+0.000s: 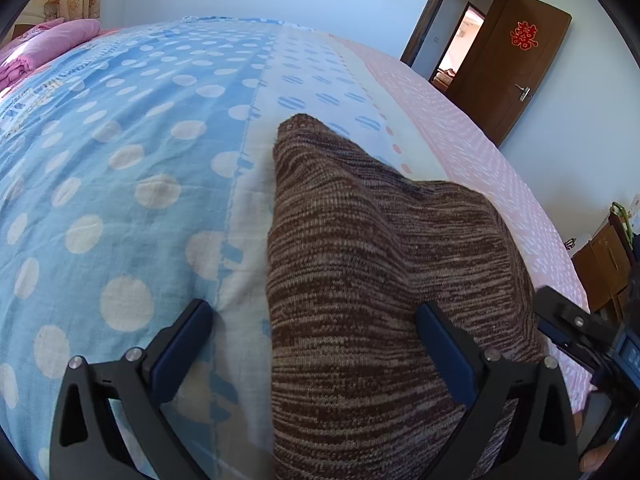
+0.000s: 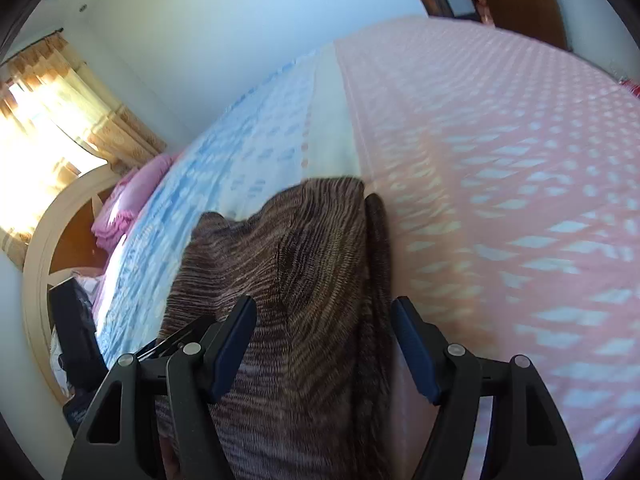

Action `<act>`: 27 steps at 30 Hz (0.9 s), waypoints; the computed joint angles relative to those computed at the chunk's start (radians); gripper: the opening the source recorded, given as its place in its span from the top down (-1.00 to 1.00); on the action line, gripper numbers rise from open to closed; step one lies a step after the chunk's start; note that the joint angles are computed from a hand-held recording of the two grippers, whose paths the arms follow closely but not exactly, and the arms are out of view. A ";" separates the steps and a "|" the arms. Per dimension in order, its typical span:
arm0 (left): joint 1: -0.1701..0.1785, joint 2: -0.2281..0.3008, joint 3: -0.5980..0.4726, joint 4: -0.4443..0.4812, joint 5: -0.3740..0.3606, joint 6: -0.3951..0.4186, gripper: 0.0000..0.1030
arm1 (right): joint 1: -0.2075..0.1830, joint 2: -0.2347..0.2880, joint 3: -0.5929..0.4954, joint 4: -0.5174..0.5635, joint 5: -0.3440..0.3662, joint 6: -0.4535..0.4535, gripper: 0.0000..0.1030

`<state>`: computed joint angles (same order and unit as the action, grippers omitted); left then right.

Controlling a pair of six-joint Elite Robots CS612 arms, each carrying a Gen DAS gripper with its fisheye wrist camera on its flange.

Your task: Fold small clothes

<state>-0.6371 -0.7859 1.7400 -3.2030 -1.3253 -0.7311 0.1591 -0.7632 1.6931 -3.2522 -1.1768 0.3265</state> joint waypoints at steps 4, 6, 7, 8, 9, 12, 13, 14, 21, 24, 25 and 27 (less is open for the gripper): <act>-0.007 -0.002 -0.008 0.037 0.029 0.009 -1.00 | 0.028 0.024 -0.022 -0.026 -0.076 -0.036 -0.48; -0.010 -0.002 -0.011 0.052 0.039 0.009 -1.00 | 0.036 0.024 -0.026 -0.016 -0.100 -0.067 -0.48; -0.012 -0.003 -0.013 0.058 0.044 0.008 -1.00 | 0.037 0.023 -0.029 -0.007 -0.102 -0.073 -0.46; -0.012 -0.003 -0.014 0.063 0.048 0.007 -1.00 | 0.036 0.024 -0.030 -0.007 -0.101 -0.073 -0.42; -0.014 -0.003 -0.016 0.069 0.053 0.007 -1.00 | 0.037 0.025 -0.031 -0.006 -0.103 -0.075 -0.20; -0.016 -0.003 -0.018 0.082 0.063 0.008 -1.00 | 0.034 0.028 -0.038 0.005 -0.062 -0.103 0.23; -0.017 -0.003 -0.019 0.085 0.065 0.008 -1.00 | 0.037 0.027 -0.039 0.009 -0.071 -0.114 0.23; -0.017 -0.004 -0.019 0.086 0.067 0.009 -1.00 | 0.039 0.027 -0.040 0.009 -0.079 -0.117 0.23; -0.017 -0.003 -0.018 0.082 0.066 0.008 -1.00 | 0.034 0.037 -0.038 -0.017 -0.058 -0.082 0.08; -0.017 -0.003 -0.018 0.080 0.066 0.009 -1.00 | 0.033 0.037 -0.037 -0.020 -0.056 -0.082 0.07; -0.017 -0.003 -0.018 0.079 0.066 0.010 -1.00 | 0.036 0.036 -0.036 -0.018 -0.067 -0.089 0.09; -0.019 -0.003 -0.016 0.070 0.071 0.014 -0.95 | 0.049 0.030 -0.036 -0.012 -0.113 -0.116 0.18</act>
